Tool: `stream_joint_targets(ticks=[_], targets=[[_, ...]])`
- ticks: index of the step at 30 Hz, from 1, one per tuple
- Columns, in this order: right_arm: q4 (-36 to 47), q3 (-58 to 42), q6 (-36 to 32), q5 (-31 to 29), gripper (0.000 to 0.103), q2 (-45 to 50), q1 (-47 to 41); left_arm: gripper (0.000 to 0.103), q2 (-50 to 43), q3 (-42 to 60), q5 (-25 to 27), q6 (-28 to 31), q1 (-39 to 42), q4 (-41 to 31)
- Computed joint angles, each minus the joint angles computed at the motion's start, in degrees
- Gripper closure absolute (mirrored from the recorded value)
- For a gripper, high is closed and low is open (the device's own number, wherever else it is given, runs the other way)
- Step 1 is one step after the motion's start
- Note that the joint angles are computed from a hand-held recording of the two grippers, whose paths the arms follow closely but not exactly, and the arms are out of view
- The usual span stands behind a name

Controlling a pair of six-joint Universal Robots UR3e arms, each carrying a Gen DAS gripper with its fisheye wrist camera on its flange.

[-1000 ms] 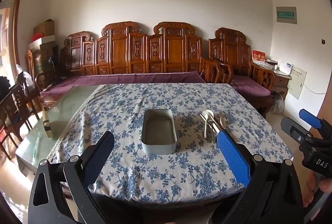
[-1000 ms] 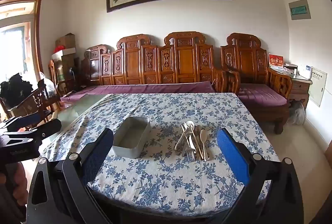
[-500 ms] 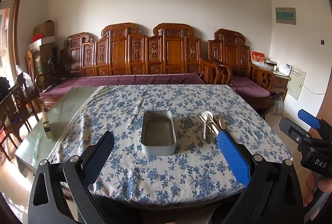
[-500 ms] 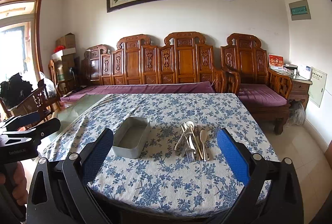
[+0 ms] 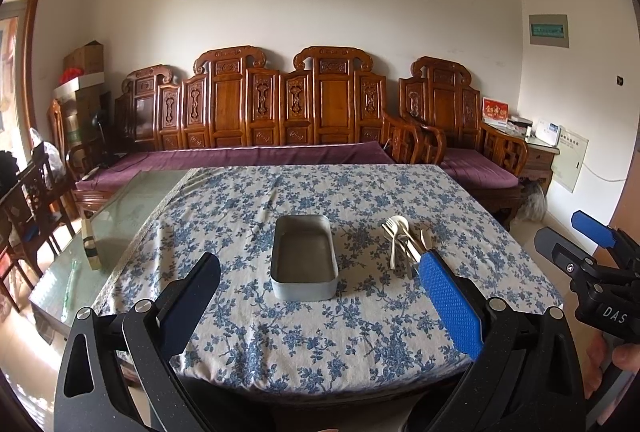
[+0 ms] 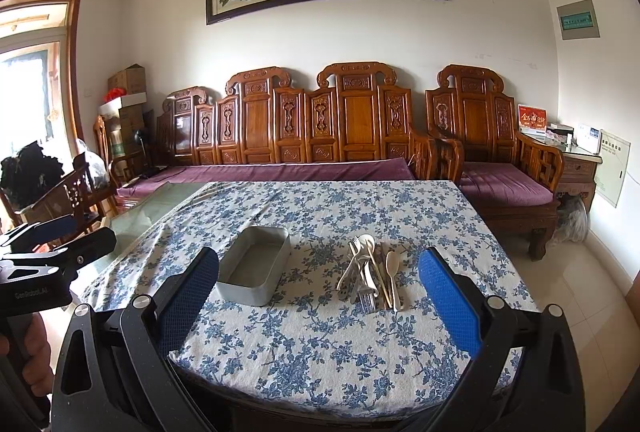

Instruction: Organize utensils

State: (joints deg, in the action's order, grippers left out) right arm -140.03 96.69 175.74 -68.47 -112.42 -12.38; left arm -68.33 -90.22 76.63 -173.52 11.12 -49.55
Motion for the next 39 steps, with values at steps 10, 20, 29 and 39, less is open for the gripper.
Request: stream_joint_targets(ticks=[10,20,29,39], targets=[[0.14,-0.16,0.04,-0.04,0.002,0.01,0.03,0.006,0.20,0.78,-0.26,0.15,0.01,-0.63],[0.14,-0.15,0.04,0.04,0.002,-0.05,-0.08,0.006,0.84,0.47,-0.61,0.22,0.23,-0.79],[0.17,-0.14,0.02,0.24,0.002,-0.08,-0.24,0.006,0.93,0.27,-0.40,0.17,0.08,-0.70],[0.16,-0.10,-0.13,0.17,0.002,0.07,-0.21,0.006,1.51,-0.16,-0.55,0.46,0.12,-1.12]])
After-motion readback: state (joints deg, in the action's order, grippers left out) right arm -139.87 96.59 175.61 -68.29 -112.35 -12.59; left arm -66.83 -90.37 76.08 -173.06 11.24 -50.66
